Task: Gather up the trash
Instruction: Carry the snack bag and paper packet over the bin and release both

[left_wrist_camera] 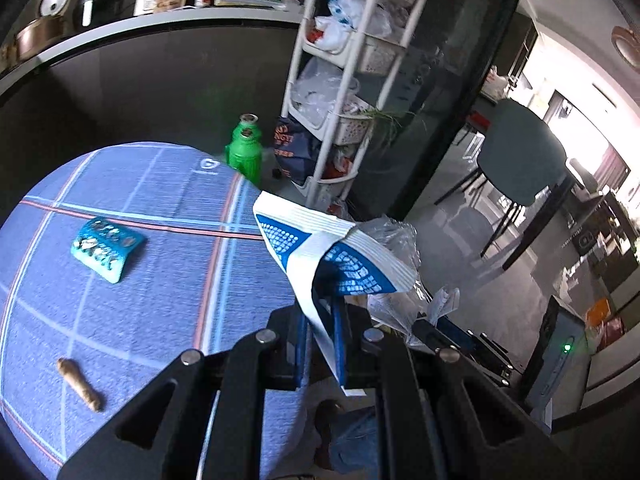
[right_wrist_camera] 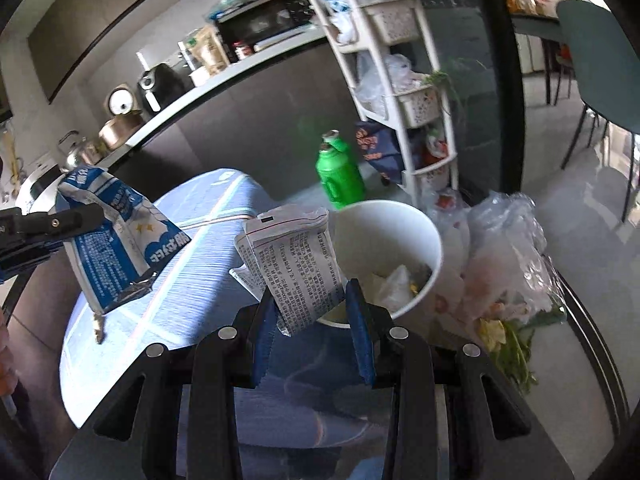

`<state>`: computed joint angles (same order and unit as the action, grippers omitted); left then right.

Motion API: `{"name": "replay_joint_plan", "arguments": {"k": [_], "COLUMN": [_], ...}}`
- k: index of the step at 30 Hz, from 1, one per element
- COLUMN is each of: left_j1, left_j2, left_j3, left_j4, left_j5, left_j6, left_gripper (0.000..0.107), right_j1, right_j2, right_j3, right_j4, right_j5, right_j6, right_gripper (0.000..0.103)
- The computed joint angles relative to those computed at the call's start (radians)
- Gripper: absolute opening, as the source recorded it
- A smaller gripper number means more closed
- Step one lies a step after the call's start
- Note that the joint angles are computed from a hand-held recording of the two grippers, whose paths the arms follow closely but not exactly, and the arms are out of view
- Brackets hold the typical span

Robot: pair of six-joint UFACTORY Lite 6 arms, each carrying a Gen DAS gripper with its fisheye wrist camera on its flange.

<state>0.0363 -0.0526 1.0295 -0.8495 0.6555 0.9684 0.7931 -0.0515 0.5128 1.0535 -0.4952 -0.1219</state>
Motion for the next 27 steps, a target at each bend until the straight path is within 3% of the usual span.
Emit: {"name": "replay_joint_plan", "arguments": {"k": [10,20,21,23,24,25,27], "left_j1": [-0.177,-0.254,-0.261,-0.277,-0.281,-0.279,-0.273], "left_j2": [0.231,0.558,0.583,0.605,0.608,0.603,0.592], "left_j3": [0.146,0.405,0.425,0.44,0.439,0.43,0.415], "left_j4": [0.016,0.062,0.067,0.107,0.108,0.095,0.075], "left_j5": [-0.1,-0.142,-0.152,-0.197,-0.219,-0.241,-0.277], "left_j6": [-0.052,-0.12,-0.121,-0.165,-0.172,-0.161,-0.15], "left_gripper": [0.012,0.015,0.02,0.04,0.058,0.068,0.074], "right_j1": [-0.191,-0.367,-0.372,-0.367,-0.354,-0.34,-0.322], "right_j2": [0.11,0.341,0.366,0.401,0.406,0.406,0.4], "right_j3": [-0.016,0.14,0.164,0.203,0.206,0.204,0.194], "right_j4": [-0.337,-0.714,-0.723,-0.689,-0.638,-0.601,-0.568], "right_j5": [0.021,0.033,0.045,0.062,0.054,0.042,0.031], "right_j6": [0.257,0.461,0.448,0.386,0.333,0.288,0.244], "right_gripper": [0.032,0.035,0.036,0.062,0.075,0.075,0.077]}}
